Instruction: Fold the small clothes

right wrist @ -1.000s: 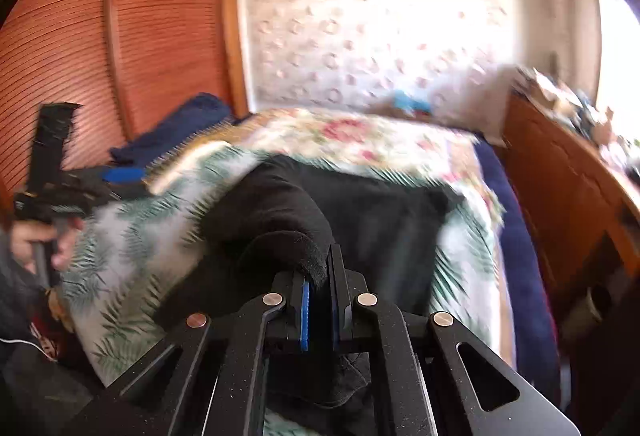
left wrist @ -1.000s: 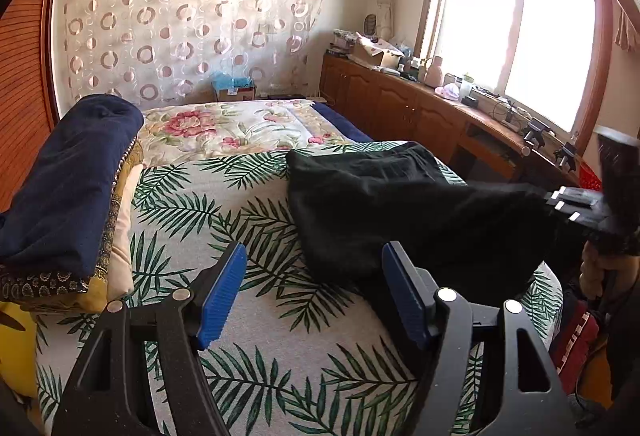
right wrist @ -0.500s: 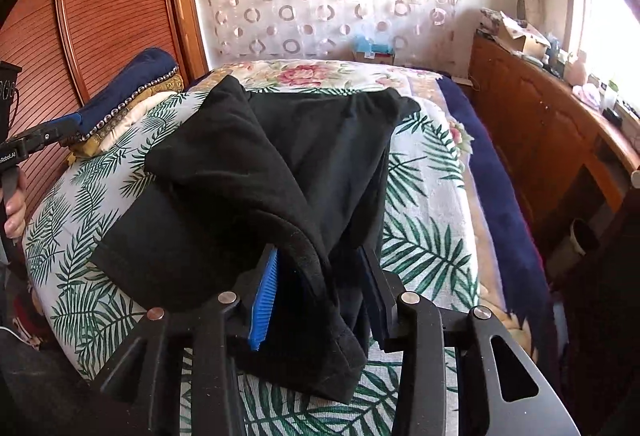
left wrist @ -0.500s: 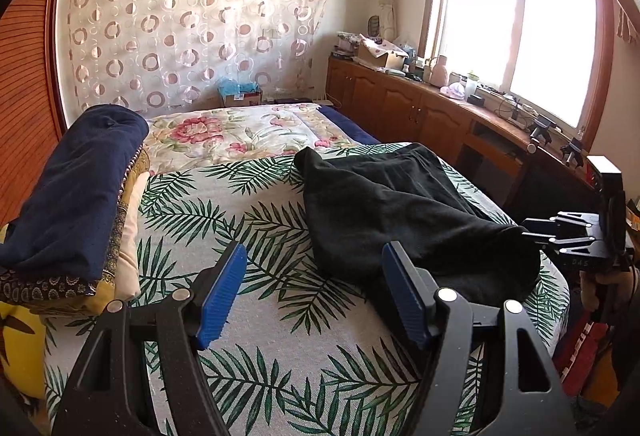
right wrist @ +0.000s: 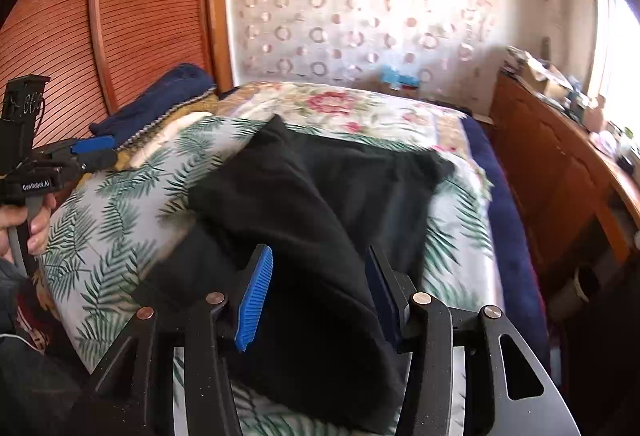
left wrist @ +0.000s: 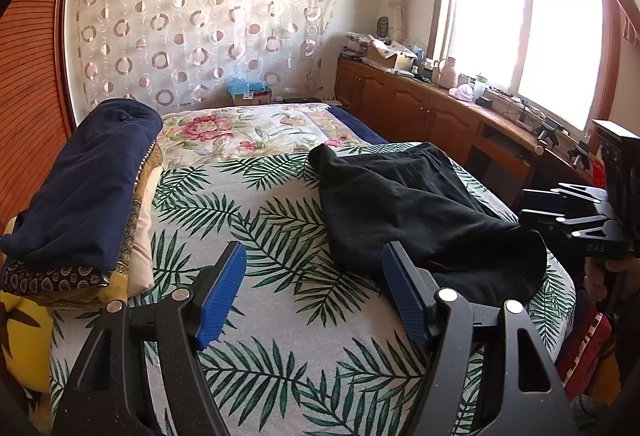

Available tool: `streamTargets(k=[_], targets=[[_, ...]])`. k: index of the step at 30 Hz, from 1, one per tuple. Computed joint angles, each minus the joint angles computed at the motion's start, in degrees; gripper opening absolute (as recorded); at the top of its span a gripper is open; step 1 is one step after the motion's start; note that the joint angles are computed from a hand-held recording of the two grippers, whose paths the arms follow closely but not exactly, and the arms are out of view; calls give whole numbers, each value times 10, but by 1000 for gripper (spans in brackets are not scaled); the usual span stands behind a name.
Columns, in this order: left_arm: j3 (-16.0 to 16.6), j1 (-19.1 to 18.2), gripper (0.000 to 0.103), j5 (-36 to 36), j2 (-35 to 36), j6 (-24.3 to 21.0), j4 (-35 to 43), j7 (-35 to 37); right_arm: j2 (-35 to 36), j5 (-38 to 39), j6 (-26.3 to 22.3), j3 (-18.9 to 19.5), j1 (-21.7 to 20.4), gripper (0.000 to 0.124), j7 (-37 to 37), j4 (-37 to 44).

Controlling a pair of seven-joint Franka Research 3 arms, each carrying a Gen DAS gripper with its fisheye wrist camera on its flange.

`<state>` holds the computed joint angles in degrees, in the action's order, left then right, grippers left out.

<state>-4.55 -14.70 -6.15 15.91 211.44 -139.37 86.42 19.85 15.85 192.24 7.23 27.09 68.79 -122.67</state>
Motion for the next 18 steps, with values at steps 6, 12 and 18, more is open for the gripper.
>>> streamTargets(k=[6,12,18], targets=[[2,5,72,-3,-6,9,-11,-1,85,-42,-54,74,-39,50,-23,113],[4,9,72,-12,-6,14,-15,6,177,-52,-154,61,-1,50,-54,254],[4,23,72,2,-1,9,-12,-6,247,-71,-247,3,60,50,-49,377]])
